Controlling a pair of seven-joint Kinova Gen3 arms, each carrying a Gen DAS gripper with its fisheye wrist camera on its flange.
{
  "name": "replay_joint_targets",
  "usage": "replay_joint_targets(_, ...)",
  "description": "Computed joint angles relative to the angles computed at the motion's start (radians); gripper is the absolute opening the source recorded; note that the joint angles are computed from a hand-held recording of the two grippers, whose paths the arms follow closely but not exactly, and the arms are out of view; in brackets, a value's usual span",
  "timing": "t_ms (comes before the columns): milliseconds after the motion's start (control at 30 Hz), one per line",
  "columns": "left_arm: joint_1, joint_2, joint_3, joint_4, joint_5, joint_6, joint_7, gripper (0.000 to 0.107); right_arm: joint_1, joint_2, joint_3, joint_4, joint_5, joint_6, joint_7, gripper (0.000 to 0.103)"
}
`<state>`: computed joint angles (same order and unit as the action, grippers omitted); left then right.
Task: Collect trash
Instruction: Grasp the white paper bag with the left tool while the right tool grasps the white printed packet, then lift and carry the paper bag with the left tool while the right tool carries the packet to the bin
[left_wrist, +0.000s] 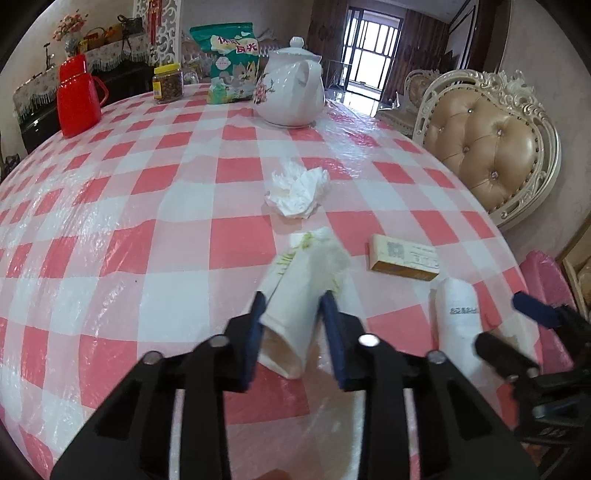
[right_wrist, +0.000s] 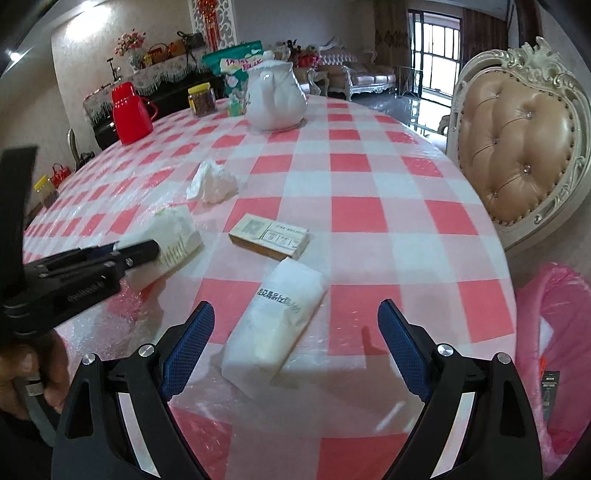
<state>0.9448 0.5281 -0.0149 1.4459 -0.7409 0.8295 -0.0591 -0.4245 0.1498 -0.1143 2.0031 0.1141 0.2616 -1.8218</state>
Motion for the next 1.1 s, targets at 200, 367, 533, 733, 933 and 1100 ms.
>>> replay_joint_targets(200,-0.007,-0.005,-0.002,0.012,0.008,-0.003,0.01,0.011,-0.064,0.03,0.038,-0.024,0.076,0.027,-0.09,0.082)
replay_joint_targets(367,-0.002,-0.029,-0.009,0.047,-0.019,-0.027,0.05,0.029,-0.1,0.059,0.055,-0.054,0.133,0.066,-0.15,0.068)
replay_joint_targets(533,-0.019,-0.065,-0.014,0.113,-0.042,-0.081,0.114,0.045,-0.099,0.083,0.038,-0.075,0.144,0.082,-0.146,0.053)
replay_joint_targets(733,-0.049,-0.087,-0.002,0.159,-0.05,-0.119,0.142,0.053,-0.083,0.094,0.01,-0.09,0.107,0.082,-0.078,0.041)
replay_joint_targets(933,-0.076,-0.076,0.021,0.148,-0.022,-0.094,0.11,0.055,-0.085,0.095,0.007,-0.097,0.089,0.08,-0.044,0.039)
replay_joint_targets(1100,-0.086,-0.067,0.02,0.143,0.006,-0.106,0.083,0.053,-0.081,0.092,0.004,-0.094,0.069,0.073,-0.021,0.038)
